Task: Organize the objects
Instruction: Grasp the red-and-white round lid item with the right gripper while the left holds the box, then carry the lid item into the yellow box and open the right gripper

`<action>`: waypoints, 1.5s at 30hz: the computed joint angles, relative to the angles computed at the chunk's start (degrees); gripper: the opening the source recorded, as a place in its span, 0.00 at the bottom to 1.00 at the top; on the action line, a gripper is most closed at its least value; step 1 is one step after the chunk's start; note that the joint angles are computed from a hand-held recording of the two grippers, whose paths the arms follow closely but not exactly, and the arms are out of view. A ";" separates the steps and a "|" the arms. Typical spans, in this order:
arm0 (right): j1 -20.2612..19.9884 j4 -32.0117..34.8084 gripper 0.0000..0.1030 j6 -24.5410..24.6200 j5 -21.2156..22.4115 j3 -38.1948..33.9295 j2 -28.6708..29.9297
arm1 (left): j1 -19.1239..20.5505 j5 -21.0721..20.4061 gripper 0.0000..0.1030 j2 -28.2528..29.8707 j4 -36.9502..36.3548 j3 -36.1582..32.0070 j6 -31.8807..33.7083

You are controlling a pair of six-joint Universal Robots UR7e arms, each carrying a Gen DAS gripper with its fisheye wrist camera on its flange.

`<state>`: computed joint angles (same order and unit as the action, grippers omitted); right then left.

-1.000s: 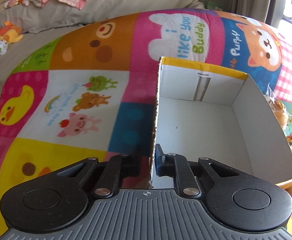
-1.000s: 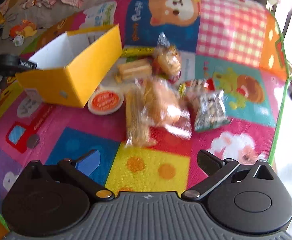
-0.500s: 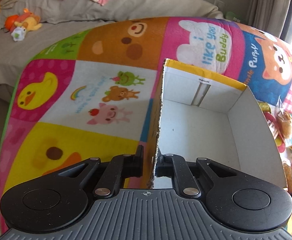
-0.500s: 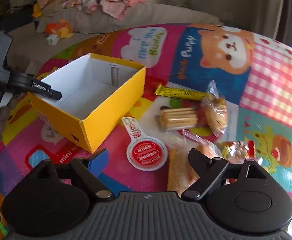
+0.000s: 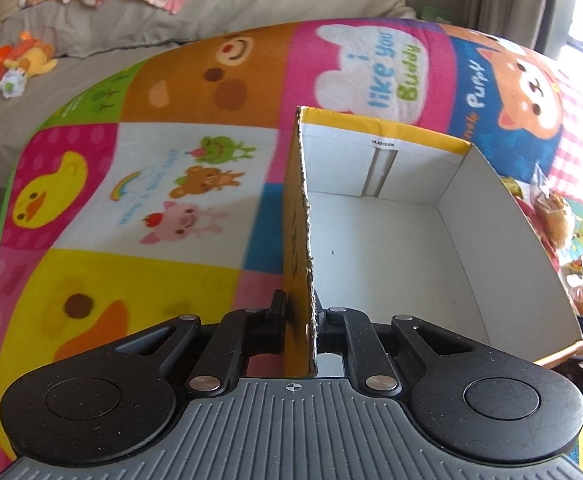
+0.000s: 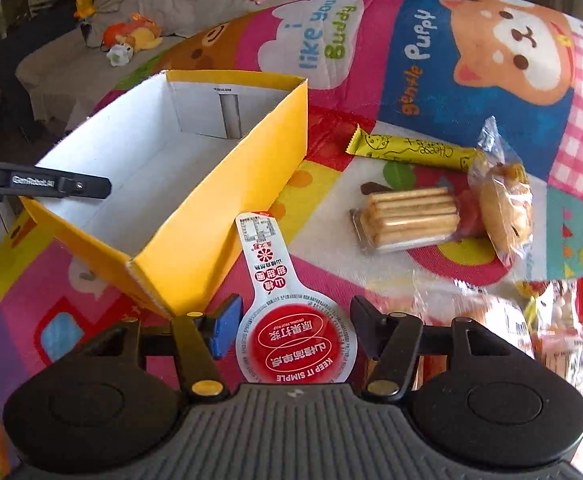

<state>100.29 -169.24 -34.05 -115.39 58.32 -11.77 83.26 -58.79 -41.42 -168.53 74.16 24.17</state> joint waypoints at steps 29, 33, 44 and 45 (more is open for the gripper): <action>5.03 -12.97 0.58 13.55 6.78 19.01 -16.92 | -3.31 -1.71 0.12 2.22 -1.45 3.08 -6.74; 5.37 -9.79 0.58 15.95 7.35 10.89 -11.40 | -3.20 -2.03 0.12 2.14 -2.02 3.38 -7.32; 3.23 -28.38 0.77 12.58 1.74 15.75 -8.69 | -2.73 -3.19 0.13 1.33 -5.36 5.51 -8.24; 2.80 -28.98 0.77 12.25 0.74 16.44 -8.99 | -2.68 -3.03 0.13 1.17 -5.76 5.74 -8.26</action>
<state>103.10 -198.22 -21.80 -114.66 74.76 -20.76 80.59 -61.82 -40.25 -174.29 79.89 15.91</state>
